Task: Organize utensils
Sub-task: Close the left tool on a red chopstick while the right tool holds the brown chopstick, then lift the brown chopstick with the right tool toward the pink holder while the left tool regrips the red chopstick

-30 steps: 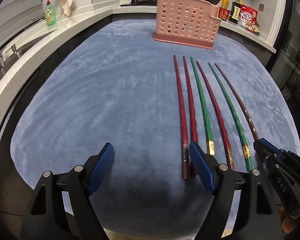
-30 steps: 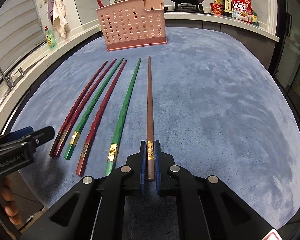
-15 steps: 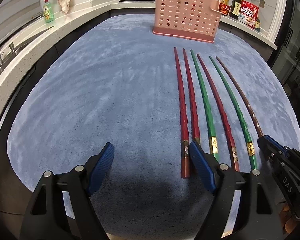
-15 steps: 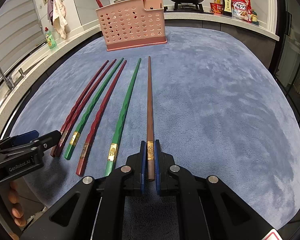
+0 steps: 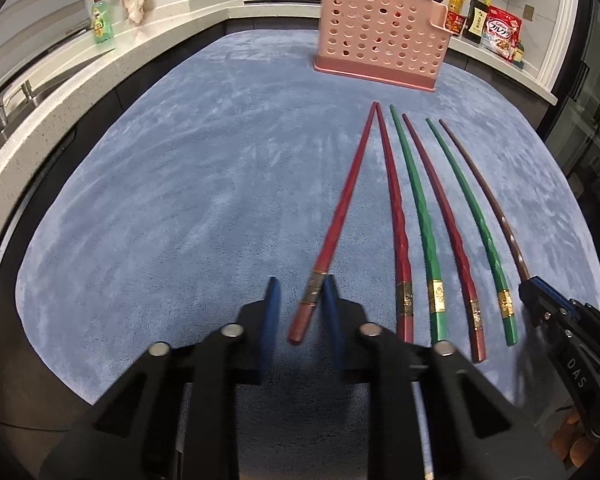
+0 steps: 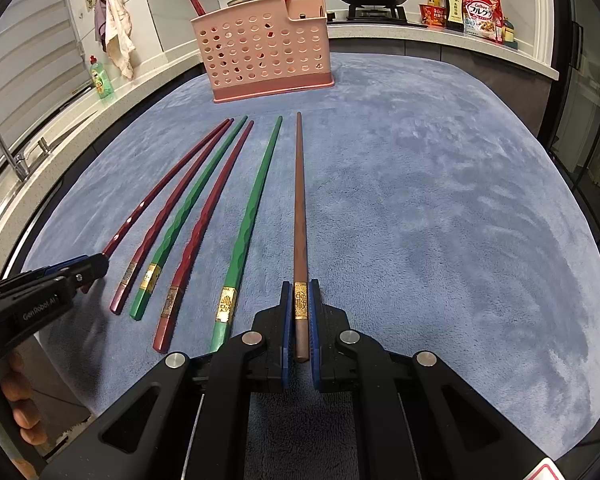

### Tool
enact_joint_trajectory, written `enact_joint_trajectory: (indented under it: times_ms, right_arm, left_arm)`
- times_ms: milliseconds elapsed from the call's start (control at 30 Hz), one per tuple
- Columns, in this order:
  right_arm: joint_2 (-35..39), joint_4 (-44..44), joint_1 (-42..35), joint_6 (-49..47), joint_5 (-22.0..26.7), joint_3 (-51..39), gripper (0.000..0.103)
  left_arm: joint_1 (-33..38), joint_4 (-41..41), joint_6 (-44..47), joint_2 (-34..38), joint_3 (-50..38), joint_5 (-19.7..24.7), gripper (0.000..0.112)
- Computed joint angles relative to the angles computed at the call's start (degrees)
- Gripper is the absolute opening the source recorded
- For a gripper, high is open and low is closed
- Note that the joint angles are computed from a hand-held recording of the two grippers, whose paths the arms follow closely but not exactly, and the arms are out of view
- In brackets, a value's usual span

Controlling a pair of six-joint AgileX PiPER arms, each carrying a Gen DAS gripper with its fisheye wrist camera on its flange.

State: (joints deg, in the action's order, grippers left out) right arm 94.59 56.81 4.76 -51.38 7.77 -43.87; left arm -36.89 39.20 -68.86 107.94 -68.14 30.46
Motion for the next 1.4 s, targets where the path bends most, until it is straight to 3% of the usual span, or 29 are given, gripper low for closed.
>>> enact_joint_trajectory:
  times_ms: [467,900,967,1167,1267,1400]
  right_arm:
    - [-4.6,-1.8,-2.8,2.2,3.0,-0.4,0.007]
    - [-10.9,0.7,-8.6,0.6,9.4,-7.1,0.007]
    - [-11.1,0.6,-9.5,0.6,10.5,-8.8,0.007]
    - [-10.4,1.4,-11.4,0.4,12.1,-14.3,0.007]
    - [-10.3,2.5,-12.0,-0.1,12.5,-15.2,0.007]
    - [-10.9,3.6,-12.4,-0.8,12.8,-14.7,0.007]
  left_arm:
    - [2.3,-6.5,5.7,-4.9,1.5,-1.9,0.012]
    - [3.8,-7.5,10.4,-10.7,-3.5,1.3,0.009]
    - [4.1,-7.4,11.9,-11.0,-5.4,1.9,0.003]
    - [4.7,-6.3,13.7,-10.5,-10.8,4.2,0.003]
    - [5.8,-8.5,15.4,-10.0,-11.3,4.1,0.004]
    - [7.8,-15.2,20.6,-10.2,-7.1,0.6,0.008]
